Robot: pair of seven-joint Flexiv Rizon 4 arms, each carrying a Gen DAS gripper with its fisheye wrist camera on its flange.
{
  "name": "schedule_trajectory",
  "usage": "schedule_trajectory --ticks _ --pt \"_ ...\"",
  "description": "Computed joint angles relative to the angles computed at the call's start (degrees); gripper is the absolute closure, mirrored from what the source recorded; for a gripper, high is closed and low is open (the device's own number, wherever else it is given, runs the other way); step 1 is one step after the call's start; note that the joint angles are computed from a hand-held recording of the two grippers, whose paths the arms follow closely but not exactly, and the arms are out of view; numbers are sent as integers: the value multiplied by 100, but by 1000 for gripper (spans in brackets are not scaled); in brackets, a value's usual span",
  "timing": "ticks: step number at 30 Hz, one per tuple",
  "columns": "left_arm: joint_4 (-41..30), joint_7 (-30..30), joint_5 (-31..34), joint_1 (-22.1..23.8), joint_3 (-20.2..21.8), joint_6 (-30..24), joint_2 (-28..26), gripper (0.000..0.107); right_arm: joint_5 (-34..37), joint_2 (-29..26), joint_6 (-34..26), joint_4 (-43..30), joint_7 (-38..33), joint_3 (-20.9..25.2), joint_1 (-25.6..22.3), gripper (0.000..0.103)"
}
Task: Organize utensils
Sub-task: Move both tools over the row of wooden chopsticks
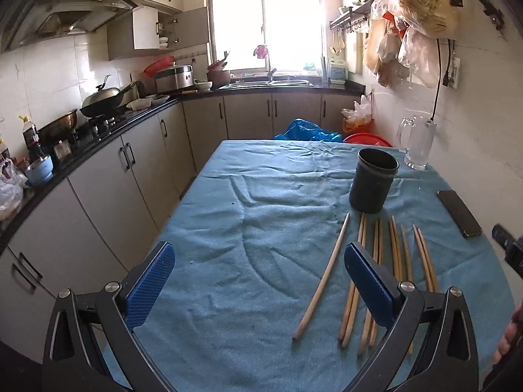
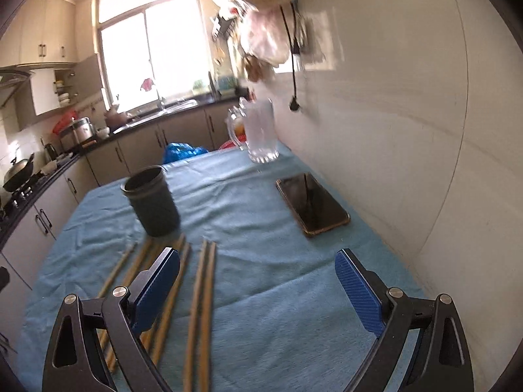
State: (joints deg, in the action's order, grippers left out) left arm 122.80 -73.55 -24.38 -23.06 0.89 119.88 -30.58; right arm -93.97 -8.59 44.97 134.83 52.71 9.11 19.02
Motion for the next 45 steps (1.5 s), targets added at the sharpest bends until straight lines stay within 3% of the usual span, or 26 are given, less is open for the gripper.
schedule_trajectory --ticks 20,27,34,45 --pt "1140 -58 247 -66 -185 943 711 4 670 705 -1351 305 -89 615 837 5" --pt "1271 -27 346 27 -291 1153 713 4 623 756 -1380 328 -24 631 927 5" --pt "1180 -209 776 344 -443 781 676 4 719 615 -1357 223 -192 613 984 5" --pt "733 95 554 107 -226 203 337 4 641 369 -895 139 -156 382 775 5"
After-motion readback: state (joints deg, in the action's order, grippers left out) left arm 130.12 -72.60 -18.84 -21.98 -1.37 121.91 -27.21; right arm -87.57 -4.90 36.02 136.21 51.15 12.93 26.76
